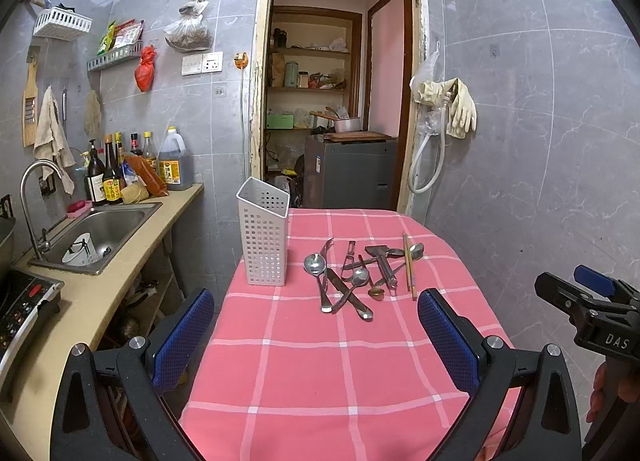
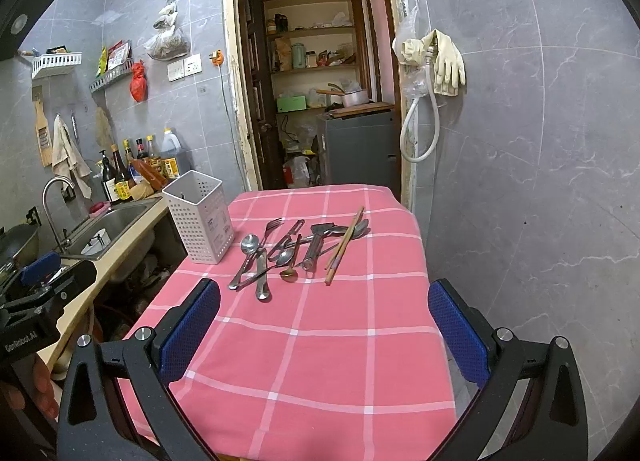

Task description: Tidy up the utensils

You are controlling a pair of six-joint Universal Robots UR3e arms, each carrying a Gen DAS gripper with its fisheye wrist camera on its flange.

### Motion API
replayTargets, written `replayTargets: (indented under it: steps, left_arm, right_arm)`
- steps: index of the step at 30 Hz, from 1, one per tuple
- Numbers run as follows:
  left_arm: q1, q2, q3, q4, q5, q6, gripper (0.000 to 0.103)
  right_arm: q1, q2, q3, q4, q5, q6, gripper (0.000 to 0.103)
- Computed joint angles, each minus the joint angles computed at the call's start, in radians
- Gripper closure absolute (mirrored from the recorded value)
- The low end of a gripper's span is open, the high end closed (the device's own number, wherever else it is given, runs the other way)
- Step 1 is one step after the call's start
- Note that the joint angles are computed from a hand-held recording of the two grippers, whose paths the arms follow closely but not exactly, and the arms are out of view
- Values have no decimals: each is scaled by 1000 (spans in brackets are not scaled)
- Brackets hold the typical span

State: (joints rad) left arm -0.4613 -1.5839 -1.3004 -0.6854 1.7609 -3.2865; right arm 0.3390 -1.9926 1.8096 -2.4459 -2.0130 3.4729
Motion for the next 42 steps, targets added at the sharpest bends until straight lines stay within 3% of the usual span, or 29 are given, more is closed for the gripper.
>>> replayTargets:
  steps: [42]
  left_arm:
    - [-1, -8, 23, -17, 4, 2, 0]
  right_arm:
    - [-19, -5, 5, -5, 20, -9, 1]
